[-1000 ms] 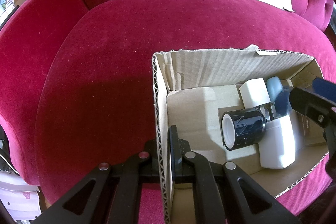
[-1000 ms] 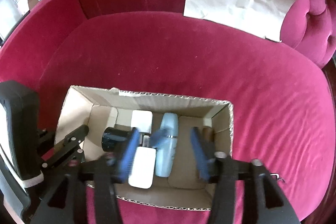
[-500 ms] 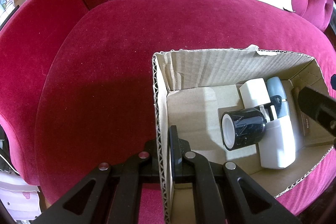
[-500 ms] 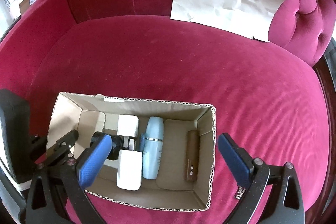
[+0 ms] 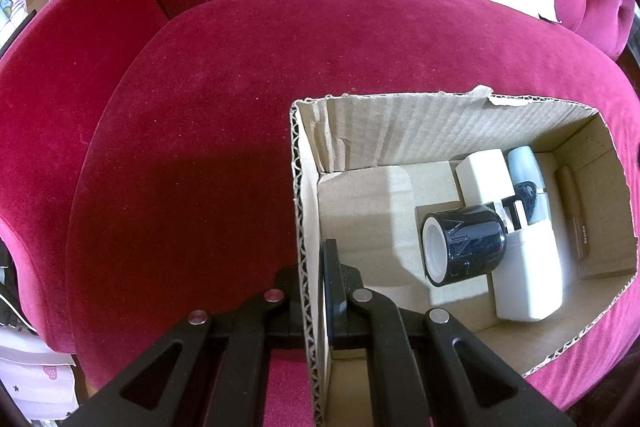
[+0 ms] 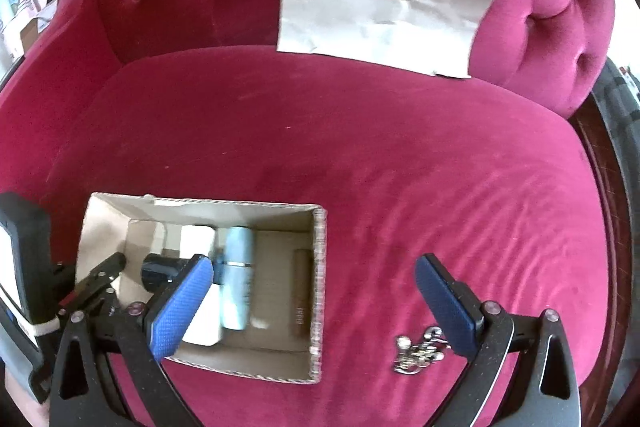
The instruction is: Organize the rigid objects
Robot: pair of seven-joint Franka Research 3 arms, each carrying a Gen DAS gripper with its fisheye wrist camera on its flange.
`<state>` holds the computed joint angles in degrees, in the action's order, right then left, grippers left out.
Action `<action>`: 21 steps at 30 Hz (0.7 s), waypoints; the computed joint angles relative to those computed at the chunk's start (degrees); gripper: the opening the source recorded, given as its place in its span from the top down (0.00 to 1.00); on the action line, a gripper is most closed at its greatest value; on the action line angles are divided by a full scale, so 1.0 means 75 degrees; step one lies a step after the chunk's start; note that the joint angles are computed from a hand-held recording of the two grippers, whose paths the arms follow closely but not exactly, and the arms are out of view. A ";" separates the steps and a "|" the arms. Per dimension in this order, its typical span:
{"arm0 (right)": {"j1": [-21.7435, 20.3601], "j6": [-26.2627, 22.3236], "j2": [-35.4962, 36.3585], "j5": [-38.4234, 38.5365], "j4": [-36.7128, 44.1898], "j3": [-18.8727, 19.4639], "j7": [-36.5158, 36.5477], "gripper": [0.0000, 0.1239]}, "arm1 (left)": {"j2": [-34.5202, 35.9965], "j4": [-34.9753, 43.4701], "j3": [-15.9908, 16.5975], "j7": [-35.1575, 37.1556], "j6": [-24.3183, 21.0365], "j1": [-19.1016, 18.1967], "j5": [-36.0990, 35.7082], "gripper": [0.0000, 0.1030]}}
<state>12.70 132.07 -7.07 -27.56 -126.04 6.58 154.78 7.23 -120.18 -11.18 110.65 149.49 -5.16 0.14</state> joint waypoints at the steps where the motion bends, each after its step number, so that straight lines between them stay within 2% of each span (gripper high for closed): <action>1: -0.0006 -0.0038 -0.0068 -0.0001 -0.0044 -0.0008 0.0004 0.17 | -0.0003 -0.0003 -0.0003 -0.0002 -0.0003 -0.0002 -0.0002 0.96; 10: -0.0373 -0.0573 -0.1017 0.0046 -0.0761 0.0085 0.0039 0.17 | -0.0010 0.0016 -0.0003 0.0048 -0.0044 0.0015 -0.0059 0.96; 21: -0.0924 -0.0717 -0.1831 0.0554 -0.1828 0.0178 0.0543 0.17 | -0.0003 0.0023 0.0000 0.0056 -0.0043 0.0016 -0.0057 0.96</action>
